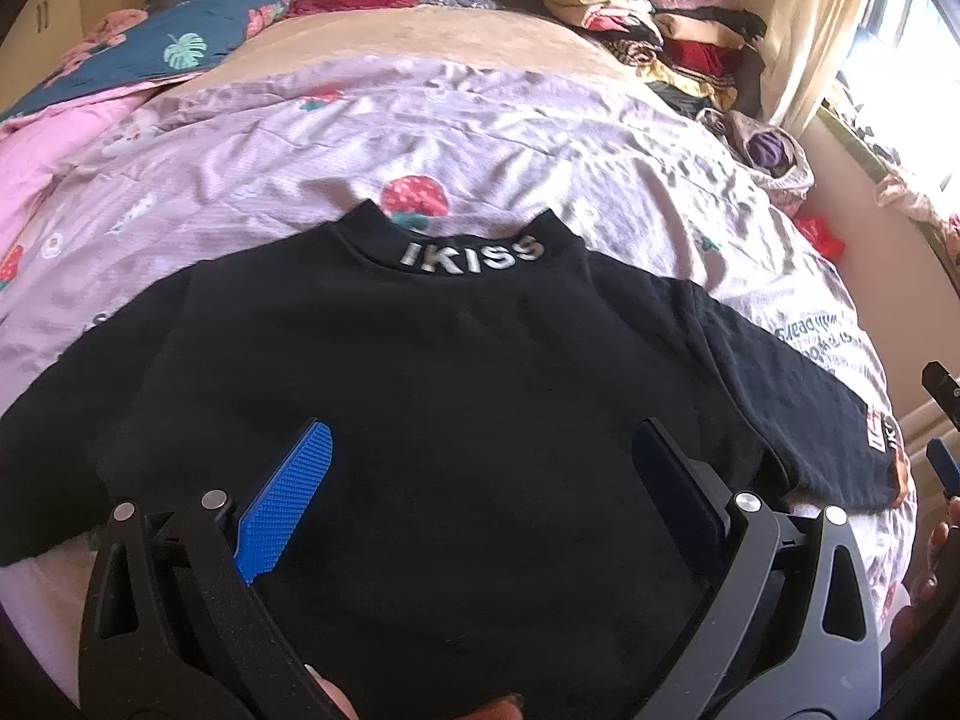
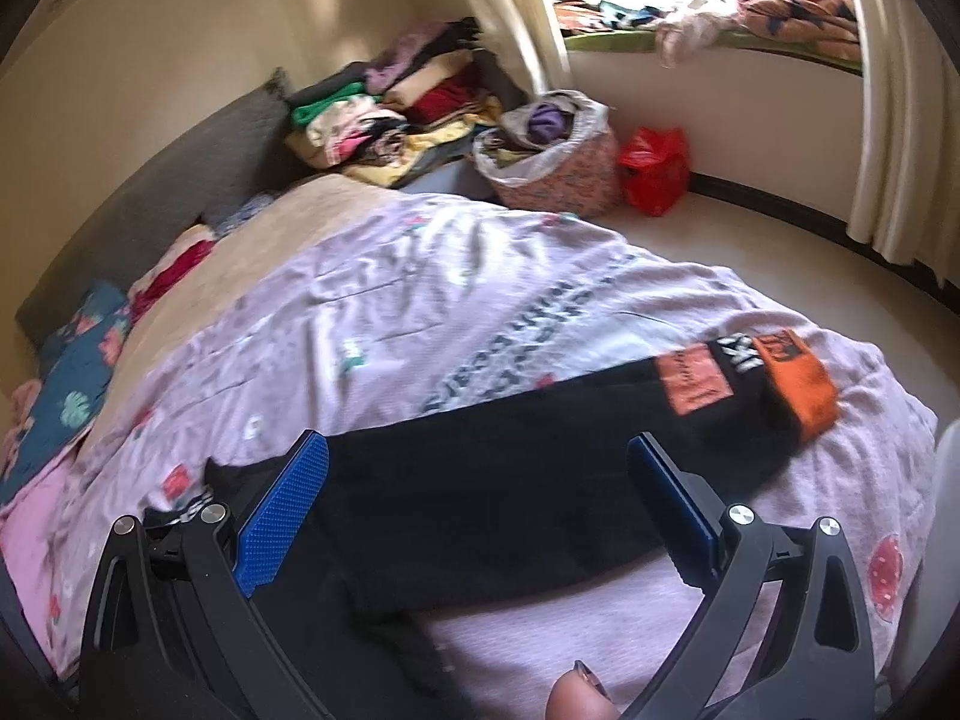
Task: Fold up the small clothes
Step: 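Grasp the orange cuff of a sweatshirt sleeve with the right tool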
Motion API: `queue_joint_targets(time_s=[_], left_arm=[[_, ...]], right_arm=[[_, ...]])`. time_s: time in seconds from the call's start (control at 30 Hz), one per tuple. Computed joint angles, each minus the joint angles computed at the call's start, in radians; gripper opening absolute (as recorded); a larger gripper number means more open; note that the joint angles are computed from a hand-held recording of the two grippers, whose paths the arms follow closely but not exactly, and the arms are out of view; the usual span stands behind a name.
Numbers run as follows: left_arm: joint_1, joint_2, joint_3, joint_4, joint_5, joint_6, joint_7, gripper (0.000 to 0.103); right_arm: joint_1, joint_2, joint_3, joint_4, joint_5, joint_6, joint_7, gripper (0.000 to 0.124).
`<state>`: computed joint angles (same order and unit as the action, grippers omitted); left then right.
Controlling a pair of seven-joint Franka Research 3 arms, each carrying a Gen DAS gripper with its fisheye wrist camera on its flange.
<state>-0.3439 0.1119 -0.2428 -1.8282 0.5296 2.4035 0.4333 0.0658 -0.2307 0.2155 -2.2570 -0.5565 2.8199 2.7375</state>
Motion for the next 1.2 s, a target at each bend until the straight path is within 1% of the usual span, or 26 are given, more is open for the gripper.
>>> queue_joint_targets(time_s=[0.07,0.23,0.37,0.5,0.63,0.8,0.9,0.97,1.03,1.07,1.1,1.2], left_arm=[[-0.005,0.025,-0.003,0.022,-0.001,0.003,0.014,0.094],[-0.031,0.102,-0.001,0.099,0.002,-0.013,0.048,0.094],[-0.055,0.153,0.005,0.157,-0.001,-0.039,0.080,0.094],[-0.075,0.192,0.014,0.202,0.000,-0.050,0.103,0.094],[-0.087,0.224,0.020,0.240,-0.002,-0.044,0.130,0.094],[-0.105,0.273,0.027,0.299,-0.010,-0.046,0.170,0.094],[-0.116,0.283,0.035,0.306,-0.010,-0.041,0.168,0.094],[-0.116,0.274,0.038,0.287,-0.011,-0.026,0.158,0.094],[-0.113,0.263,0.037,0.267,-0.018,-0.011,0.150,0.094],[-0.112,0.255,0.039,0.253,-0.017,-0.004,0.141,0.094],[-0.111,0.249,0.040,0.243,-0.015,-0.001,0.133,0.094],[-0.102,0.227,0.036,0.209,-0.023,0.021,0.117,0.094]], right_arm=[[-0.006,-0.003,-0.010,-0.012,0.013,0.001,0.007,0.099],[-0.034,0.000,-0.017,-0.026,-0.003,-0.025,0.052,0.099],[-0.037,0.006,-0.046,-0.042,0.036,-0.032,0.052,0.099],[-0.046,0.008,-0.060,-0.054,0.061,-0.047,0.062,0.099],[-0.051,0.006,-0.083,-0.082,0.118,-0.022,0.057,0.099],[-0.072,0.013,-0.091,-0.096,0.157,-0.035,0.065,0.099],[-0.070,0.024,-0.110,-0.105,0.207,-0.033,0.050,0.099],[-0.067,0.037,-0.124,-0.108,0.244,-0.031,0.031,0.099],[-0.050,0.049,-0.152,-0.121,0.324,0.004,-0.016,0.099],[-0.031,0.059,-0.175,-0.130,0.403,0.034,-0.062,0.099],[-0.027,0.065,-0.181,-0.136,0.444,0.053,-0.082,0.099],[-0.042,0.071,-0.178,-0.162,0.497,0.136,-0.088,0.098]])
